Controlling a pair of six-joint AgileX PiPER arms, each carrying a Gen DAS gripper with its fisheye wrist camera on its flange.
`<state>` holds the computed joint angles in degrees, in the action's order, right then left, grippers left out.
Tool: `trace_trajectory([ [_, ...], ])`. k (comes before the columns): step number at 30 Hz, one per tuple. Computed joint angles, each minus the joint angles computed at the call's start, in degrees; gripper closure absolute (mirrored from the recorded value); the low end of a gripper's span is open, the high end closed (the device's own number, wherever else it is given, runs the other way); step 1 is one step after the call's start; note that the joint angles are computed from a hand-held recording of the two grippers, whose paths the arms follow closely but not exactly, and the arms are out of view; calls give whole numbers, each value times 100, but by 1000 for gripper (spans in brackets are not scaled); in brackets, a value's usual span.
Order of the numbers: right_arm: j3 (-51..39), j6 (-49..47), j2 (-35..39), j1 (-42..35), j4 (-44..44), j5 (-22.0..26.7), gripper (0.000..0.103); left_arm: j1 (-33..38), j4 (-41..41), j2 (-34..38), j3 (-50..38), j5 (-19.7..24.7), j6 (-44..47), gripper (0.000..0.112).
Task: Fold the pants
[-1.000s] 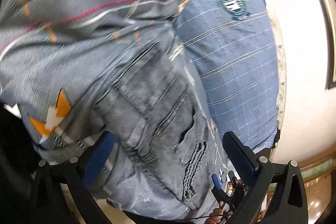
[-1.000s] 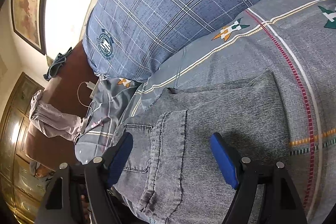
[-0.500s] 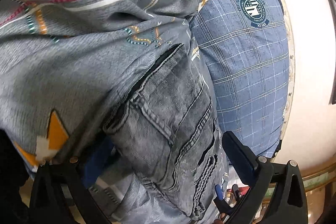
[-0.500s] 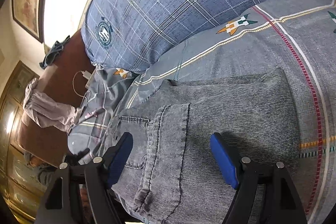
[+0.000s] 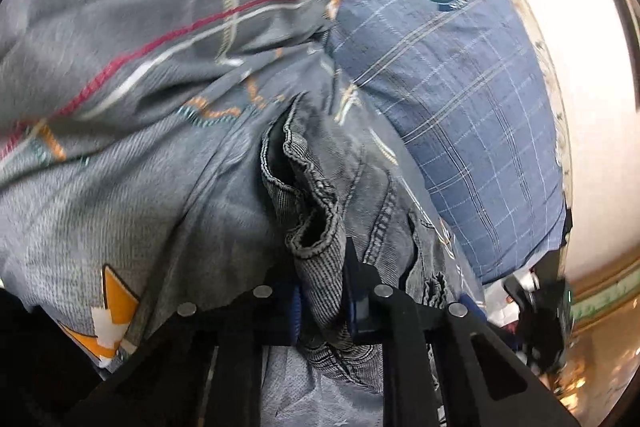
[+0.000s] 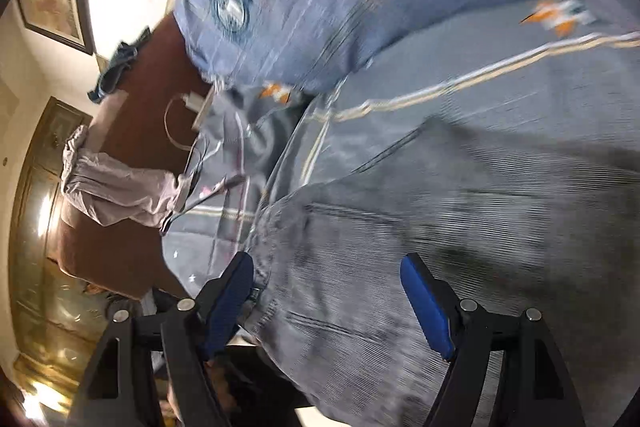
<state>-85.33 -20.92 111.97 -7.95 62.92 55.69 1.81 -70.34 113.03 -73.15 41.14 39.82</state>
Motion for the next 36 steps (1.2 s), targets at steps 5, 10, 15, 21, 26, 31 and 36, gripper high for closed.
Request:
trace_trajectory([
  [5,-1506,1578,1359,576,-898,664,23,-73,124,-110,-55,-68,45,98],
  [10,-775,1300,915,320,-418,478,23,-301,380,-354,-204,-219,-57,99],
  [15,1410,-221,-316,-481,728,-52,23,-872,995,-789,-494,-549,-321,99],
  [21,3281,-1699,-1646,-2175,1613,-7,23,-2399,2463,-1368,-769,-1360,-997,100],
  [26,4050,-2529,-2060,-3874,2013,546,23,-4285,4492,-1191,-1165,-1723,-2076,100],
  [31,4448,-2891,-1782,-5161,1975,1118,22,-5225,5258,112,-2139,-587,-2628,90],
  [36,4435,-3014,-1868,-5518,1799,1173,21,-5245,5175,647,-2476,216,-2895,65],
])
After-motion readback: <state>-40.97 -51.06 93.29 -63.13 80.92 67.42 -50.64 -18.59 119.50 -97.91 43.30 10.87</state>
